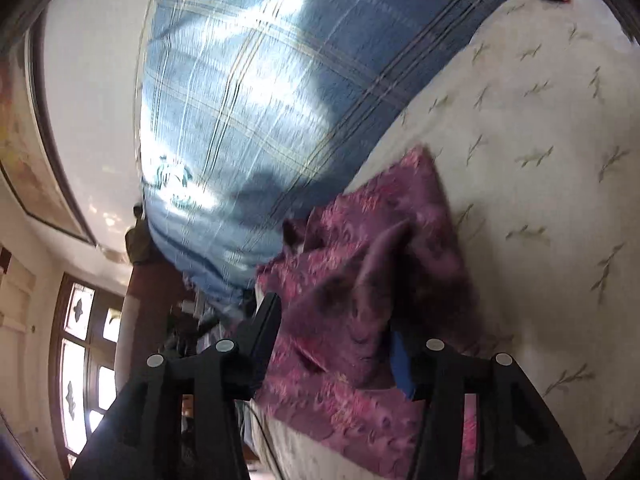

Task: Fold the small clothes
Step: 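Grasp the hem with both grippers and fold it up toward the collar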

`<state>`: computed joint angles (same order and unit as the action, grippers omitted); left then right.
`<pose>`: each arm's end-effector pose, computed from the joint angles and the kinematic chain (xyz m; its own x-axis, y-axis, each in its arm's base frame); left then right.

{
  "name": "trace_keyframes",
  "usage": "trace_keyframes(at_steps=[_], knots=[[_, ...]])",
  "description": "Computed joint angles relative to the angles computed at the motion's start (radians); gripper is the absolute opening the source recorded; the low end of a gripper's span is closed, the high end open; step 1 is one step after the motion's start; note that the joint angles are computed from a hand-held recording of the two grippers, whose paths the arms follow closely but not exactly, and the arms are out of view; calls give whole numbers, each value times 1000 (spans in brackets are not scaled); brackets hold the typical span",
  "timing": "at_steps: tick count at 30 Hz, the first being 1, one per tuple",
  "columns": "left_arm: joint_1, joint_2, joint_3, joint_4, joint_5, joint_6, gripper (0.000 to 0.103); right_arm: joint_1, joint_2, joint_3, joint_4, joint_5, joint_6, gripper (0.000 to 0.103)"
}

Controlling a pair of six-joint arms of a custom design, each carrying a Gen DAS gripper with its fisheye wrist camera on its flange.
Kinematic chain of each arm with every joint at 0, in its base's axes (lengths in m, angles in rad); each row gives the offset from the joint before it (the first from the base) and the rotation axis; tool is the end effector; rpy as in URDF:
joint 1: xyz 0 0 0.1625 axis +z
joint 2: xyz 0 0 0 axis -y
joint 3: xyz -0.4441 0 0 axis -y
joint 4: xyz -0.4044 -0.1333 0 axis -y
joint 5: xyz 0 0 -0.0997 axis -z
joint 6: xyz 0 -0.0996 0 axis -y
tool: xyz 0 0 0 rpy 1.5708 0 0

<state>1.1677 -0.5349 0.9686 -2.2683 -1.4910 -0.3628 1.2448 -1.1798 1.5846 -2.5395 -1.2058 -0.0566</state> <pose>-0.2118 -0.8567 0.1491 -0.9993 0.0325 0.0206 0.0257 0.9622 -0.2711 -0.0562 -0.6935 0.3885 -0.9598 0.0729 -0.2710 0.2167 0.8061 -0.5507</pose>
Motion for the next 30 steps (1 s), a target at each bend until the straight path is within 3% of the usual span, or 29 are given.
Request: trace_keyframes(at_steps=[2, 4, 5, 6, 8, 10, 11, 14, 16, 18, 19, 20, 21, 22, 24, 26, 30], knots=[[-5, 20, -24, 27, 0, 6, 64, 13, 20, -24, 45, -33, -5, 52], [-5, 53, -72, 55, 4, -5, 58, 19, 38, -38, 35, -44, 0, 40], [-1, 73, -105, 68, 1, -21, 44, 20, 46, -45, 21, -31, -6, 15], [4, 98, -153, 89, -6, -34, 31, 26, 55, -56, -4, -30, -9, 5], [9, 137, -234, 105, 11, -64, 26, 35, 72, -77, -70, -30, 4, 5], [9, 185, -336, 125, 93, -78, 26, 43, 105, -128, -144, -58, 22, 5], [15, 225, -419, 165, 117, -96, 26, 46, 119, -151, -158, -77, 38, 6], [44, 302, -591, 268, 87, -148, 26, 43, 158, -226, -150, -162, 118, 10], [52, 302, -602, 279, 75, -127, 27, 28, 159, -231, -135, -146, 139, 11], [57, 286, -584, 275, 59, -88, 41, 20, 150, -216, -134, -137, 128, 12], [60, 274, -568, 265, 48, -87, 48, 13, 143, -204, -140, -119, 134, 15], [63, 254, -536, 236, 39, -93, 57, 0, 133, -183, -160, -79, 156, 24], [66, 227, -488, 184, 36, -99, 61, -17, 122, -155, -201, -24, 195, 40], [66, 223, -481, 160, 37, -104, 61, -36, 117, -133, -249, 36, 242, 48], [74, 188, -420, 79, 2, -129, 66, -73, 106, -81, -385, 144, 368, 54], [68, 170, -400, 72, 25, -103, 71, -64, 85, -66, -412, 85, 355, 54], [24, 175, -409, 214, 191, 118, 71, 18, 66, -118, -222, -212, 100, 54]])
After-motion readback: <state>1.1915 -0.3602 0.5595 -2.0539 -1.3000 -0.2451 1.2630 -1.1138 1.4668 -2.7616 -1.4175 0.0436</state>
